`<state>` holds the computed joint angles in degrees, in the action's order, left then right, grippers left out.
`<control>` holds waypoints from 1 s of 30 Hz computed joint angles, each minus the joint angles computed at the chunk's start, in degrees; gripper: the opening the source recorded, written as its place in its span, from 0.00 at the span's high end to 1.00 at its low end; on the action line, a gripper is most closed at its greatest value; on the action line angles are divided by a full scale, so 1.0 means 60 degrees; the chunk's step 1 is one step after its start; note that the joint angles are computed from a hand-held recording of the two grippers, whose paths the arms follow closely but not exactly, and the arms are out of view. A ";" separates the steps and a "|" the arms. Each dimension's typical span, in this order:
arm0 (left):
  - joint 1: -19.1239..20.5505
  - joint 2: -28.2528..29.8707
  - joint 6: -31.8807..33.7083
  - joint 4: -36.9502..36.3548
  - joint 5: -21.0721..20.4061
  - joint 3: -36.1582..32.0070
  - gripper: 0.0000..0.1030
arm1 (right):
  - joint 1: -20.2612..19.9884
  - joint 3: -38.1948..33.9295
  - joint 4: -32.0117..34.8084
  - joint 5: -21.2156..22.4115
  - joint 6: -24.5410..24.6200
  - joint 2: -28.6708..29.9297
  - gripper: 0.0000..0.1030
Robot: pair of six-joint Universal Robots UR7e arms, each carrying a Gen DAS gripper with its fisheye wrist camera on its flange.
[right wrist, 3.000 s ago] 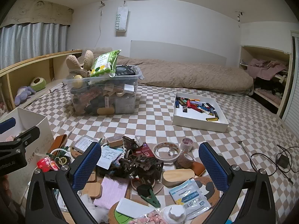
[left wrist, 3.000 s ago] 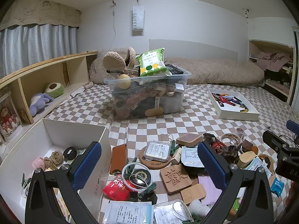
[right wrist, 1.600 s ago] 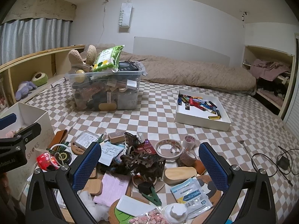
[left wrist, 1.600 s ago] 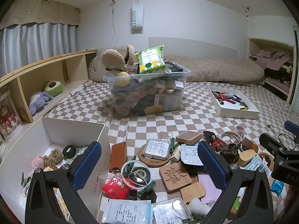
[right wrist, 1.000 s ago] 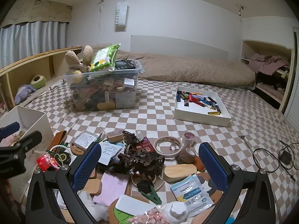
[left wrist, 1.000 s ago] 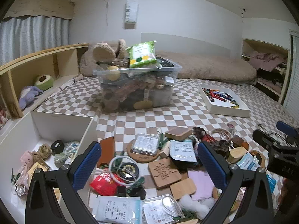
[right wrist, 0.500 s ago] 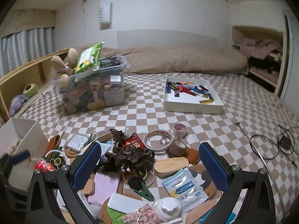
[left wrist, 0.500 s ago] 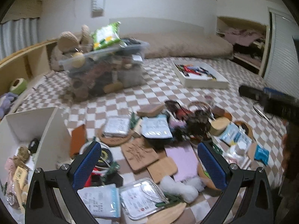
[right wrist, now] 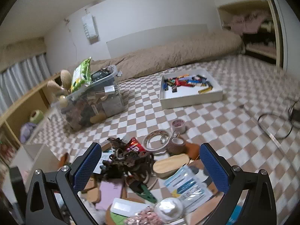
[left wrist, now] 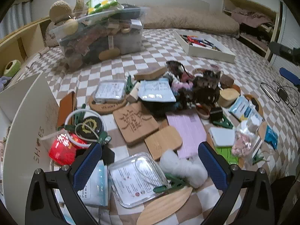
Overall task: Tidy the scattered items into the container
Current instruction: 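Reach left gripper toward the white cotton wad while right gripper grasps the white plastic cap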
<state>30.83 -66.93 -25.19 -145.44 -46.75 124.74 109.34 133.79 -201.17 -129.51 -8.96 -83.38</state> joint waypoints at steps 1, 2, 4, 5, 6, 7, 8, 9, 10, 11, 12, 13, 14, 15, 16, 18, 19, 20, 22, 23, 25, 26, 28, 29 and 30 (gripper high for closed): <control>0.0033 -0.0013 0.0040 0.0035 -0.0155 0.0003 0.00 | -0.0113 0.0088 -0.0058 0.0213 0.0114 -0.0050 0.00; 0.0070 -0.0018 0.0059 0.0079 -0.0312 -0.0002 0.00 | -0.0246 0.0212 -0.0304 0.0446 0.0189 -0.0046 0.00; 0.0124 0.0002 0.0067 0.0165 -0.0515 -0.0012 0.00 | -0.0421 0.0423 -0.0786 0.0697 0.0231 0.0023 0.00; 0.0115 0.0022 0.0100 0.0156 -0.0516 -0.0003 0.00 | -0.0495 0.0500 -0.0823 0.0762 0.0233 0.0029 0.00; 0.0094 0.0025 0.0128 0.0152 -0.0495 0.0011 0.00 | -0.0571 0.0582 -0.0771 0.0825 0.0171 0.0014 0.00; 0.0068 0.0021 0.0156 0.0110 -0.0476 0.0038 0.00 | -0.0629 0.0671 -0.0727 0.0880 0.0048 -0.0008 0.00; 0.0045 0.0012 0.0213 0.0012 -0.0502 0.0073 0.00 | -0.0670 0.0756 -0.0676 0.0878 -0.0125 -0.0014 0.00; 0.0035 -0.0004 0.0265 -0.0081 -0.0547 0.0106 0.00 | -0.0694 0.0838 -0.0597 0.0786 -0.0303 -0.0006 0.00; 0.0022 -0.0022 0.0316 -0.0196 -0.0599 0.0146 0.00 | -0.0723 0.0925 -0.0528 0.0657 -0.0438 0.0002 0.00; 0.0020 -0.0028 0.0361 -0.0295 -0.0608 0.0173 0.00 | -0.0760 0.1011 -0.0433 0.0503 -0.0476 0.0004 0.00; -0.0010 -0.0023 0.0342 -0.0376 -0.0550 0.0209 0.00 | -0.0846 0.1106 -0.0154 0.0443 -0.0420 -0.0087 0.00; -0.0023 -0.0024 0.0379 -0.0503 -0.0546 0.0258 0.01 | -0.0947 0.1172 0.0142 0.0420 -0.0293 -0.0175 0.00; -0.0021 -0.0025 0.0419 -0.0597 -0.0586 0.0293 0.01 | -0.1068 0.1215 0.0507 0.0439 -0.0083 -0.0284 0.00; -0.0018 -0.0020 0.0438 -0.0671 -0.0609 0.0321 0.01 | -0.1180 0.1239 0.0865 0.0435 0.0179 -0.0380 0.00; -0.0019 -0.0010 0.0477 -0.0809 -0.0601 0.0381 0.01 | -0.1244 0.1249 0.1057 0.0337 0.0403 -0.0397 0.00; -0.0040 0.0012 0.0547 -0.1055 -0.0517 0.0502 0.01 | -0.1270 0.1241 0.1167 -0.0104 0.0723 -0.0273 0.00; -0.0036 0.0025 0.0583 -0.1184 -0.0481 0.0557 0.01 | -0.1256 0.1241 0.1126 -0.0319 0.0759 -0.0182 0.00; -0.0033 0.0030 0.0608 -0.1287 -0.0464 0.0604 0.01 | -0.1222 0.1237 0.1066 -0.0510 0.0756 -0.0084 0.00; -0.0022 0.0050 0.0686 -0.1512 -0.0403 0.0691 0.01 | -0.1174 0.1261 0.0954 -0.0592 0.0628 0.0016 0.00; -0.0043 0.0065 0.0672 -0.1575 -0.0277 0.0723 0.01 | -0.1150 0.1273 0.0846 -0.0617 0.0560 0.0079 0.00; -0.0074 0.0064 0.0766 -0.1656 -0.0173 0.0768 0.00 | -0.1061 0.1259 0.0591 -0.0825 0.0449 0.0278 0.00; -0.0067 0.0048 0.0919 -0.1756 -0.0216 0.0796 0.00 | -0.1003 0.1239 0.0441 -0.0967 0.0396 0.0395 0.00; -0.0034 0.0010 0.1102 -0.1887 -0.0358 0.0840 0.00 | -0.0875 0.1233 -0.0066 -0.1232 0.0200 0.0665 0.00; -0.0010 -0.0008 0.1153 -0.1976 -0.0458 0.0865 0.00 | -0.0897 0.1314 -0.0377 -0.1030 -0.0009 0.0697 0.00; 0.0030 -0.0027 0.1168 -0.2057 -0.0594 0.0880 0.00 | -0.0997 0.1446 -0.0561 -0.0591 -0.0206 0.0613 0.00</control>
<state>31.01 -67.09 -18.18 -157.78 -50.31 130.02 103.36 142.46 -204.54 -133.06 -10.20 -79.70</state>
